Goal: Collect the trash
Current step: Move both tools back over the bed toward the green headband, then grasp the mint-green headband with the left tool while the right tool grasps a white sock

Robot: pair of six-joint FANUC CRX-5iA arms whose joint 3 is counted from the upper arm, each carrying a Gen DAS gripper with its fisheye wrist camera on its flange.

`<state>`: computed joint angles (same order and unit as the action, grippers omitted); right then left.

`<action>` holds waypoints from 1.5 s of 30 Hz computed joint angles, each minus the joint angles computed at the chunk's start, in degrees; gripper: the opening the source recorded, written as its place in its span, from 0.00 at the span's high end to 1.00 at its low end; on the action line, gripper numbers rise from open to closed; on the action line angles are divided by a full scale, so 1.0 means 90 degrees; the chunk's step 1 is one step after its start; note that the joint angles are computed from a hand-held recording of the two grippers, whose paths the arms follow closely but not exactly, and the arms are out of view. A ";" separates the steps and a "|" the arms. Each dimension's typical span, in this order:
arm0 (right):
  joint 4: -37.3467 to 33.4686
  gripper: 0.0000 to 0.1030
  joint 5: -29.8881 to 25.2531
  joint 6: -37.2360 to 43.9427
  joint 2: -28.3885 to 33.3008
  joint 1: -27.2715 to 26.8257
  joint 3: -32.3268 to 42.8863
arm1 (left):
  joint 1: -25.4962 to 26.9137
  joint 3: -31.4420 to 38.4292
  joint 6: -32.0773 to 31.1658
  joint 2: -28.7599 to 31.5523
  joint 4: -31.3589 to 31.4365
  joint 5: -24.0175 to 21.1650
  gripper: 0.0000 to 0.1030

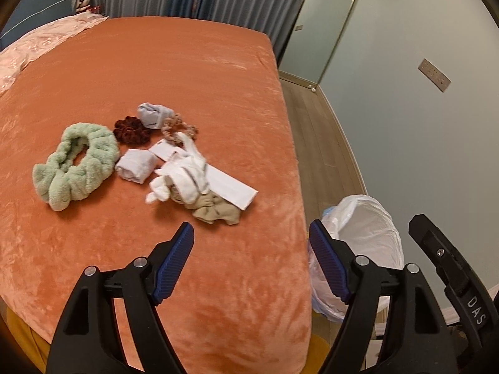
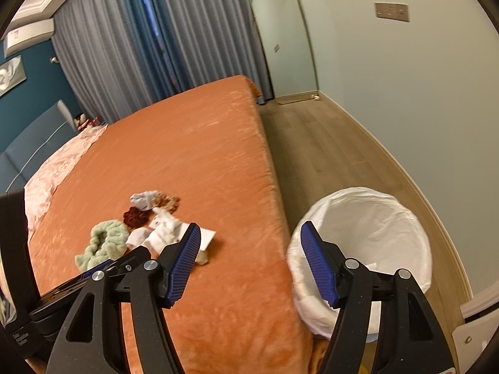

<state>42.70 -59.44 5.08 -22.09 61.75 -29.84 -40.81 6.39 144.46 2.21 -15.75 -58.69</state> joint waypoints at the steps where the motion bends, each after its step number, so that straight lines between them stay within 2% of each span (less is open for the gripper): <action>1: -0.0013 0.37 0.0023 0.0034 0.0075 0.0036 0.0047 | 0.0060 -0.0119 0.0034 -0.0096 -0.0003 -0.0001 0.28; 8: -0.0191 0.37 0.0254 0.0257 0.0620 0.0186 0.0397 | 0.0540 -0.0830 0.0289 -0.0672 -0.0007 -0.0064 0.28; 20: -0.0770 0.37 0.0639 0.0850 0.1808 0.0257 0.1170 | 0.1969 -0.2101 0.0103 -0.1581 0.0214 -0.0098 0.24; 23: -0.0893 0.37 0.0738 0.1013 0.2136 0.0218 0.1406 | 0.2277 -0.2162 -0.0023 -0.1573 0.0040 -0.0255 0.18; 30: -0.1139 0.32 0.1029 0.1150 0.3031 -0.0043 0.2056 | 0.3212 -0.2476 -0.0736 -0.1423 0.0362 0.0092 0.14; 39: -0.1358 0.32 0.1083 0.1530 0.4151 -0.0434 0.3010 | 0.4260 -0.2845 -0.1731 -0.0962 0.1431 0.0742 0.14; 41: -0.1410 0.32 0.1086 0.1604 0.4319 -0.0498 0.3142 | 0.4409 -0.2953 -0.1875 -0.0896 0.1685 0.0881 0.17; 45: -0.1541 0.32 0.0988 0.1815 0.4646 -0.0614 0.3412 | 0.4517 -0.3007 -0.2110 -0.0675 0.2046 0.0982 0.37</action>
